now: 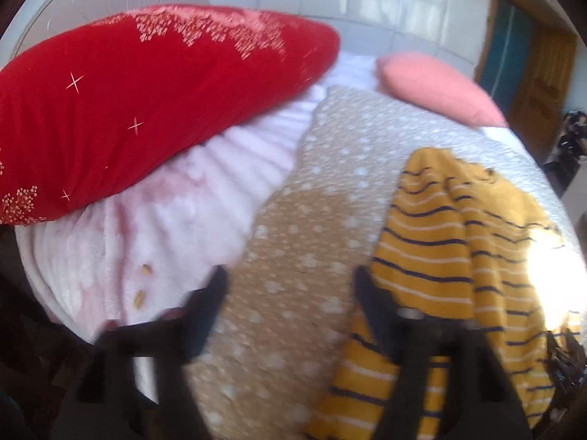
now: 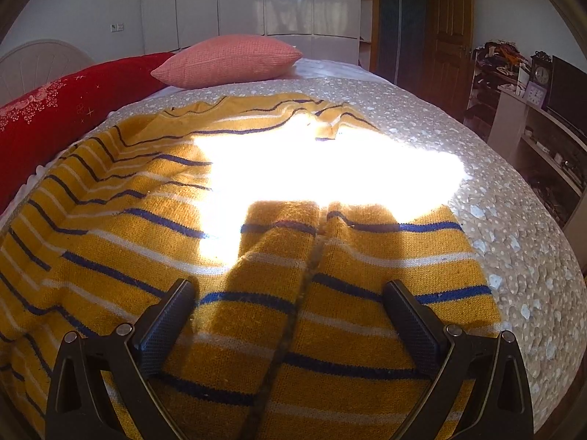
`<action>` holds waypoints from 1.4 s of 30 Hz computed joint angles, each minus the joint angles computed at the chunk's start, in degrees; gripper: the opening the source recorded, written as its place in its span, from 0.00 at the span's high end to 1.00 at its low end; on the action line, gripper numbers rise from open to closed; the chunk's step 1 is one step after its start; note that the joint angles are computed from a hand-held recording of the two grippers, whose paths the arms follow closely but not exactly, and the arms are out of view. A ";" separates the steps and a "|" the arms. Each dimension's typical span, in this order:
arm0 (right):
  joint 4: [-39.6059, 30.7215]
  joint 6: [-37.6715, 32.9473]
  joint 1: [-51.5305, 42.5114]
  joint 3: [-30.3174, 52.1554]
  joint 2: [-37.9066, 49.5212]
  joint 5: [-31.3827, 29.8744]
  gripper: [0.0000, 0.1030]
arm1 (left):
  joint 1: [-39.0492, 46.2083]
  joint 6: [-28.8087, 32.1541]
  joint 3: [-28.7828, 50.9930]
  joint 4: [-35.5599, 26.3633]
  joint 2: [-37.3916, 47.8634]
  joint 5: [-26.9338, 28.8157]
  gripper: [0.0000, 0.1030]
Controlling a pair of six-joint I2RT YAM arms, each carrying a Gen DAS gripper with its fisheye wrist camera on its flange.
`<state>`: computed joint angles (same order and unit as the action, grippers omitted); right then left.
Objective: Fold small clothes
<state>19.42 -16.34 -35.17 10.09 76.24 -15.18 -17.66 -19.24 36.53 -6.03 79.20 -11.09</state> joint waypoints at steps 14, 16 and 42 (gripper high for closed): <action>-44.10 -19.13 -24.24 15.08 -20.82 -15.80 0.12 | -24.83 -16.52 -2.72 -1.23 -12.25 -11.82 0.04; -42.88 -21.35 -26.80 15.16 -15.52 -14.23 0.14 | -26.19 -17.64 -2.00 -1.09 -10.73 -12.12 0.03; -48.21 -15.49 -24.96 6.67 -38.35 -14.54 0.11 | -41.21 -21.76 11.69 -11.57 10.28 -20.16 0.03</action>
